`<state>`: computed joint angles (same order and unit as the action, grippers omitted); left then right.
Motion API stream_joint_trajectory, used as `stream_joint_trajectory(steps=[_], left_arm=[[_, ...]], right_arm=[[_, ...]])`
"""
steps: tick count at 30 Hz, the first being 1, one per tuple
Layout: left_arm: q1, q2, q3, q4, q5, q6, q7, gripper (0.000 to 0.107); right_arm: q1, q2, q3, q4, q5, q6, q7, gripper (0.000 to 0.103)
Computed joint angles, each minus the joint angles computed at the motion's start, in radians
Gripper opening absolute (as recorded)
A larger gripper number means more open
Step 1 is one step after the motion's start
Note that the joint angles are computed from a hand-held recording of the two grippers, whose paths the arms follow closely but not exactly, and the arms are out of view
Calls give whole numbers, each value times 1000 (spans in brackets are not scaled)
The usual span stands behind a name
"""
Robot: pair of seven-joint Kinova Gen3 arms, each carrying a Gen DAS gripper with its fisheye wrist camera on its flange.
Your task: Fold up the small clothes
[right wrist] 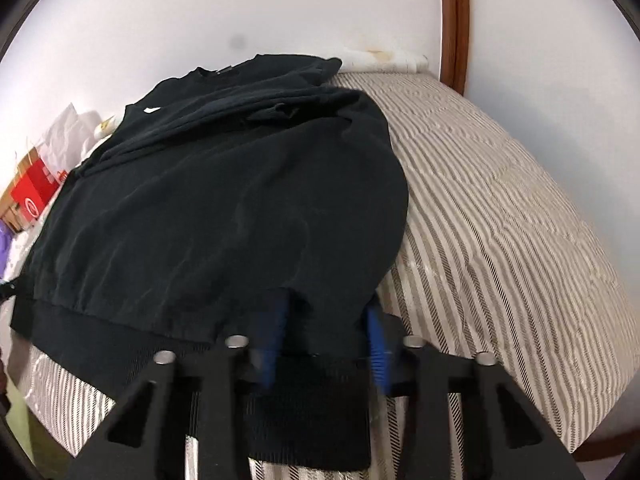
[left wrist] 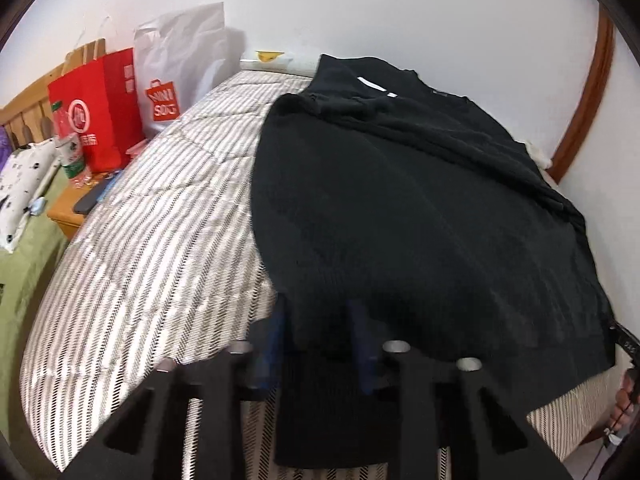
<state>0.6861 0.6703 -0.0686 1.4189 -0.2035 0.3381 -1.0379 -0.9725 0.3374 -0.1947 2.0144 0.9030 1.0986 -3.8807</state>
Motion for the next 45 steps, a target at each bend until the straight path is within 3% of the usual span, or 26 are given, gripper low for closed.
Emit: stream_joint_trajectory(steps=[2,5,8,13,15,20,25,30,35,38,41,45], left_arm=[[-19,-11,10,21,26,-16,-18,12],[-122,-75,110,133,85,-130,-103,11],[-160,-124,147,225,82,-223,-135,11],[-309,-189,322,346,167,-310,-232,11],[-333,-213,354,392,180,-349,-257,11],[-451,-248,483,471,161,-451,-280,11],[-507,-242,539,455,108,-498,-243,11],[-420,-240,446,343,91,-458,-220,11],[-251,-210,249,193,218,-398,-296,11],[-244,-163,237,87,228,-358,-287,11],[-185,-105,160,-52,251,-273,-287,11],[-134,3,90,-237,236,-223,-267,11]], right_arm=[[22,-20,-42,9,23,7,-23,11],[-21,-64,-29,60,58,-27,-106,10],[-49,-85,-60,62,55,20,-110,10],[-86,-126,-104,73,45,86,-154,10],[-109,-147,-123,80,47,115,-199,10],[-150,-164,-174,59,57,219,-219,10],[-140,-187,-178,39,97,266,-190,10],[-92,-215,-166,5,173,282,-126,10],[-12,-249,-147,-16,255,268,-61,10],[62,-281,-128,-20,306,215,-30,10],[147,-298,-100,-28,352,138,10,10],[264,-298,-57,-36,395,-6,43,10]])
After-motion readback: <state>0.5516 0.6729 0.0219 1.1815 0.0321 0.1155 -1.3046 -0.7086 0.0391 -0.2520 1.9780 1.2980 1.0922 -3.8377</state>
